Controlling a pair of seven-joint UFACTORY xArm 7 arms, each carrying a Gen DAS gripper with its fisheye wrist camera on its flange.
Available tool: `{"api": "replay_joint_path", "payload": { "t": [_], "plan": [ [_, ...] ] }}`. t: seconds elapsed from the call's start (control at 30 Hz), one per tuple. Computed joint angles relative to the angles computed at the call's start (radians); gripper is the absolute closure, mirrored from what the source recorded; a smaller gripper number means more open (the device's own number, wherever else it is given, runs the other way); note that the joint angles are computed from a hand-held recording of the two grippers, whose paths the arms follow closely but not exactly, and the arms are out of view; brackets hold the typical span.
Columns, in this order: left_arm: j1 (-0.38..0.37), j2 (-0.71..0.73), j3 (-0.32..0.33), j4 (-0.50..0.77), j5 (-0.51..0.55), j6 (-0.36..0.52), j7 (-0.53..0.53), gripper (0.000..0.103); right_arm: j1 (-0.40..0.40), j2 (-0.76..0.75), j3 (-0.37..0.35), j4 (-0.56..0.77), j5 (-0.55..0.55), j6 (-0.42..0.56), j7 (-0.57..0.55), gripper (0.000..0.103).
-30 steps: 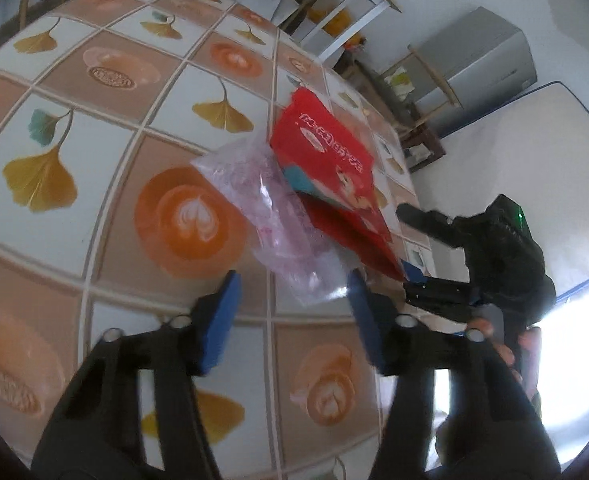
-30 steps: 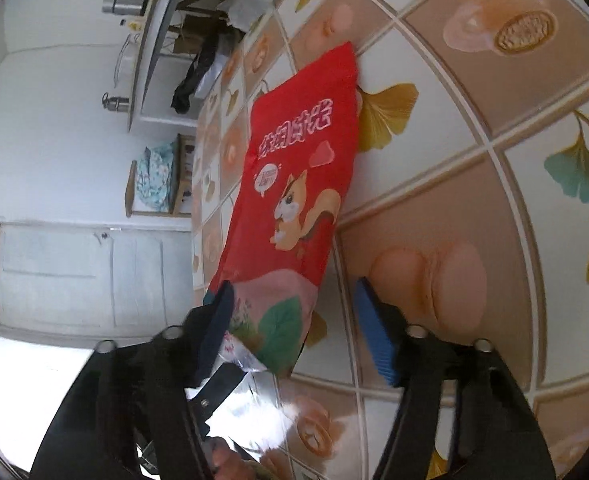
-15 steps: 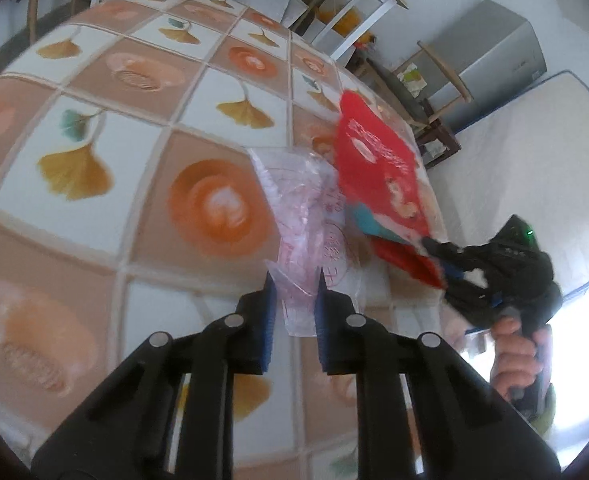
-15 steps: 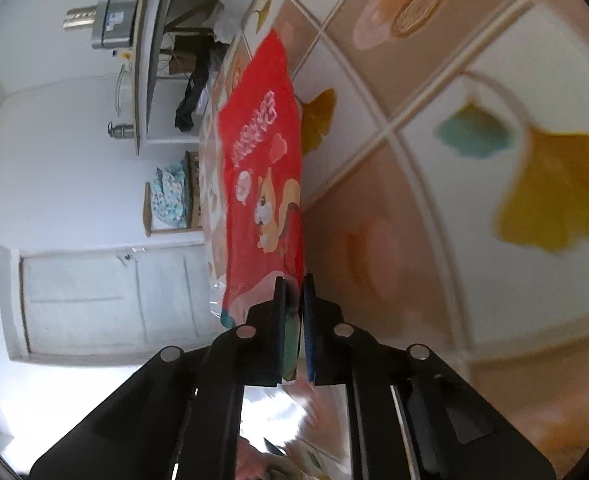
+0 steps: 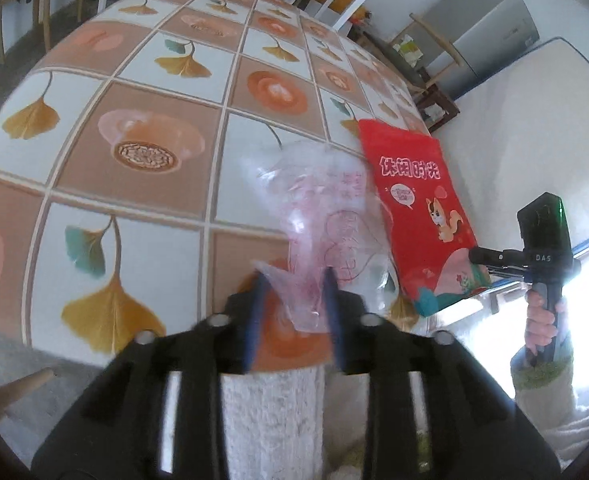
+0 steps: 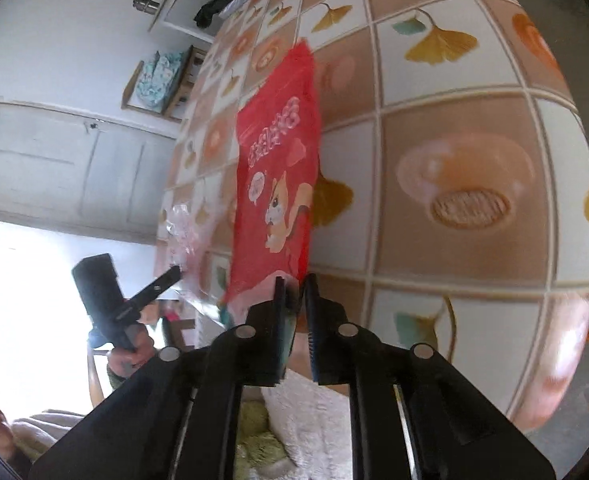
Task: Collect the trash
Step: 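Carry the red snack bag and clear plastic bag toward the wastebasket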
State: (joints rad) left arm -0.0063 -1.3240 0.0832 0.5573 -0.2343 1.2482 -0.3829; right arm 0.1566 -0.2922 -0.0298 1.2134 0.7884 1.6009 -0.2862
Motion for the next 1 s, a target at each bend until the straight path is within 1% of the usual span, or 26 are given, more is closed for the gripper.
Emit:
{"api": "replay_joint_path", "payload": {
  "t": [0.03, 0.07, 0.1, 0.2, 0.27, 0.37, 0.47, 0.57, 0.6, 0.67, 0.73, 0.8, 0.93, 1.0],
  "plan": [
    [0.001, -0.003, -0.009, 0.001, 0.008, 0.002, 0.002, 0.058, -0.002, -0.003, -0.001, -0.007, 0.003, -0.008, 0.000, 0.070],
    [0.002, 0.003, -0.021, 0.009, 0.017, 0.003, 0.003, 0.054, -0.003, -0.005, 0.001, -0.013, 0.011, -0.021, 0.006, 0.063],
    [0.001, 0.010, -0.029, 0.015, 0.022, -0.001, 0.003, 0.053, -0.004, -0.012, 0.000, -0.027, 0.021, -0.035, 0.008, 0.057],
    [-0.007, 0.039, -0.032, 0.029, 0.030, -0.012, 0.008, 0.048, -0.002, -0.008, 0.000, -0.041, 0.029, -0.055, 0.018, 0.054],
    [-0.008, 0.082, -0.039, 0.045, 0.040, -0.012, 0.009, 0.047, -0.002, -0.002, 0.001, -0.048, 0.037, -0.066, 0.028, 0.054],
    [-0.014, 0.127, -0.059, 0.061, 0.055, -0.025, 0.015, 0.047, 0.002, 0.005, 0.001, -0.069, 0.081, -0.083, 0.048, 0.054],
    [-0.013, 0.160, -0.091, 0.073, 0.085, -0.035, 0.015, 0.047, 0.011, 0.018, 0.007, -0.077, 0.116, -0.100, 0.054, 0.054],
    [-0.016, 0.169, -0.128, 0.079, 0.121, -0.034, 0.016, 0.049, 0.028, 0.031, 0.030, -0.065, 0.118, -0.124, 0.064, 0.054],
    [-0.019, 0.166, -0.135, 0.079, 0.129, -0.032, 0.014, 0.051, 0.032, 0.033, 0.032, -0.063, 0.118, -0.126, 0.066, 0.054],
    [-0.025, 0.167, -0.145, 0.080, 0.142, -0.034, 0.012, 0.064, 0.038, 0.036, 0.032, -0.063, 0.123, -0.118, 0.066, 0.054],
    [-0.035, 0.164, -0.135, 0.077, 0.129, -0.041, 0.002, 0.072, 0.046, 0.044, 0.037, -0.061, 0.133, -0.115, 0.067, 0.058],
    [-0.040, 0.160, -0.128, 0.072, 0.121, -0.049, -0.007, 0.077, 0.049, 0.047, 0.038, -0.062, 0.137, -0.118, 0.063, 0.059],
    [-0.050, 0.155, -0.122, 0.065, 0.115, -0.059, -0.008, 0.080, 0.050, 0.054, 0.032, -0.066, 0.166, -0.098, 0.060, 0.062],
    [-0.060, 0.155, -0.121, 0.063, 0.110, -0.065, -0.002, 0.080, 0.049, 0.059, 0.025, -0.074, 0.200, -0.076, 0.052, 0.063]
  ]
}}
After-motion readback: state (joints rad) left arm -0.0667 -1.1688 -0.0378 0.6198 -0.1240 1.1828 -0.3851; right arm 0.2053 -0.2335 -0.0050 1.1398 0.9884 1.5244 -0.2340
